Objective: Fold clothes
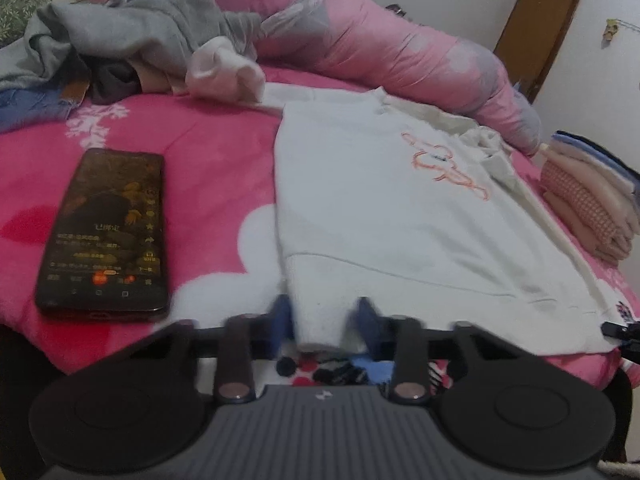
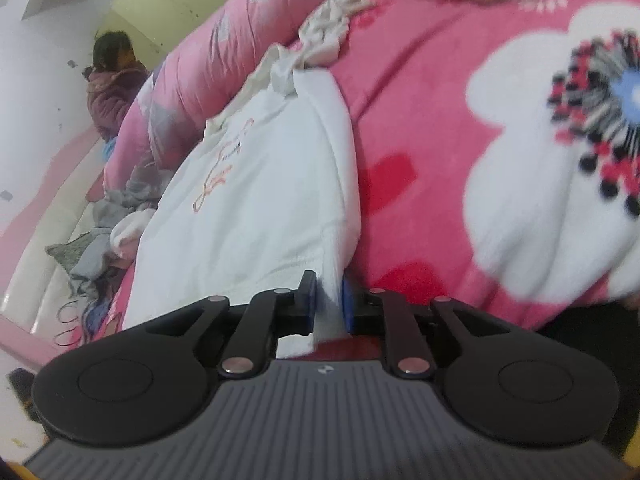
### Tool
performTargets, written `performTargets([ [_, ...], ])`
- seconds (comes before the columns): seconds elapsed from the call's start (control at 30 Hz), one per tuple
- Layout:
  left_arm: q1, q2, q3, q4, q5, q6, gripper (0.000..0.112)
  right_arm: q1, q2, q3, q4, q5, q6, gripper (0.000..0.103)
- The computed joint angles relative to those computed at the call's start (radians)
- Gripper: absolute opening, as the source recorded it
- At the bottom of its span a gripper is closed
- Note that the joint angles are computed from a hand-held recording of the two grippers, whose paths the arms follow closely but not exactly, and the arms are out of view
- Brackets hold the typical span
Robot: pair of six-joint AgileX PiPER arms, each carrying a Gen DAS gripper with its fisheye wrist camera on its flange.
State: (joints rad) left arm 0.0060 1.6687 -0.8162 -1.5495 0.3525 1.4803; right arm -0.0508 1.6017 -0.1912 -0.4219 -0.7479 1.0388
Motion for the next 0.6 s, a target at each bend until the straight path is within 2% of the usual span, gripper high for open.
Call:
performTargets([
  [0.03,-0.004,0.009,-0.003,-0.028,-0.005,0.021,0.029,0.002,0.010,-0.003,0.003,-0.007,-0.006,0.013],
  [0.1,-0.010,0.020,-0.012,-0.057,-0.014,0.034,0.012,0.015,0.018,-0.011,0.027,-0.008,-0.020,0.010],
  [0.23,-0.024,-0.019,-0.026,0.077,-0.040,-0.116,0.006,0.058,-0.041,-0.010,0.127,0.014,-0.133,0.005],
  [0.27,-0.003,-0.047,-0.021,0.103,-0.003,-0.159,0.005,0.052,-0.092,0.004,0.131,0.013,-0.150,0.005],
  [0.33,0.059,-0.106,-0.014,0.158,0.126,-0.233,0.004,0.011,-0.222,0.026,0.077,0.048,-0.123,0.005],
  [0.37,0.078,-0.145,0.002,0.167,0.162,-0.236,0.004,-0.011,-0.298,0.032,0.033,0.084,-0.098,0.005],
  [0.43,0.093,-0.220,0.046,0.218,0.186,-0.261,0.004,-0.064,-0.459,0.035,-0.119,0.184,0.010,0.005],
  [0.47,0.088,-0.224,0.062,0.242,0.183,-0.271,0.004,-0.092,-0.505,0.039,-0.203,0.206,0.081,0.005],
  [0.53,0.077,-0.230,0.093,0.287,0.177,-0.291,0.004,-0.128,-0.509,0.054,-0.285,0.221,0.150,0.005],
  [0.6,0.073,-0.199,0.110,0.290,0.187,-0.294,0.003,-0.157,-0.452,0.071,-0.299,0.203,0.160,0.005],
])
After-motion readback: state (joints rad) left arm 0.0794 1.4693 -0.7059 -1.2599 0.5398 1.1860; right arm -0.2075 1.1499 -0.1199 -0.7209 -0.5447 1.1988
